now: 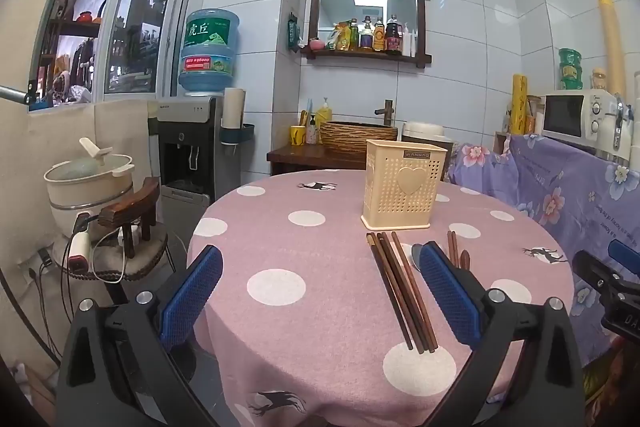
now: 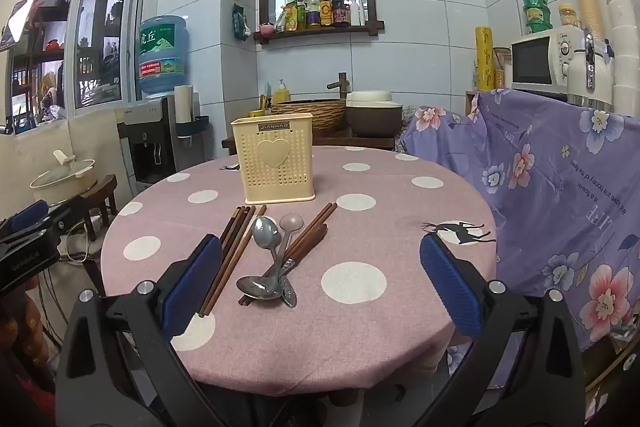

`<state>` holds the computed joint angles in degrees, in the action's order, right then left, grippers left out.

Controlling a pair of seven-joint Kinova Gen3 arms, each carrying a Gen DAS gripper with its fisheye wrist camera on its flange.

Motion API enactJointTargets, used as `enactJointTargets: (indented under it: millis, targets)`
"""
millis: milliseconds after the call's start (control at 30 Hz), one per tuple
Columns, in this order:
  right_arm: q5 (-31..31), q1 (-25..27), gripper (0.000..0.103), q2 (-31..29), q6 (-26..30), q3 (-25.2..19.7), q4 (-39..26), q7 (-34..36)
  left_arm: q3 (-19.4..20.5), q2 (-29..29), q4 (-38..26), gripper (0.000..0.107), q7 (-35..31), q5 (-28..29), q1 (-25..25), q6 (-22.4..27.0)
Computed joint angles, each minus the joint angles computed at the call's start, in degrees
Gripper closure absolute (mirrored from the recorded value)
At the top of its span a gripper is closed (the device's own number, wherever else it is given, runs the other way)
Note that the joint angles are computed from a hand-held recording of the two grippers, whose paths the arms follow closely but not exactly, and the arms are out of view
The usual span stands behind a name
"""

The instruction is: Organize utensils

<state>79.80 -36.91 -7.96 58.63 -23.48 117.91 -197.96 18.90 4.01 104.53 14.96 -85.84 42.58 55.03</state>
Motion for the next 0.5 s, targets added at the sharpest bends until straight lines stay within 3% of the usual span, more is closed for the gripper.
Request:
enactJointTargets:
  millis: [500]
  targets:
    - [-0.01, 0.11, 0.005, -0.05, -0.41, 0.18, 0.02, -0.31, 0.18, -0.58, 0.0, 0.01, -0.34, 0.65, -0.47, -0.56]
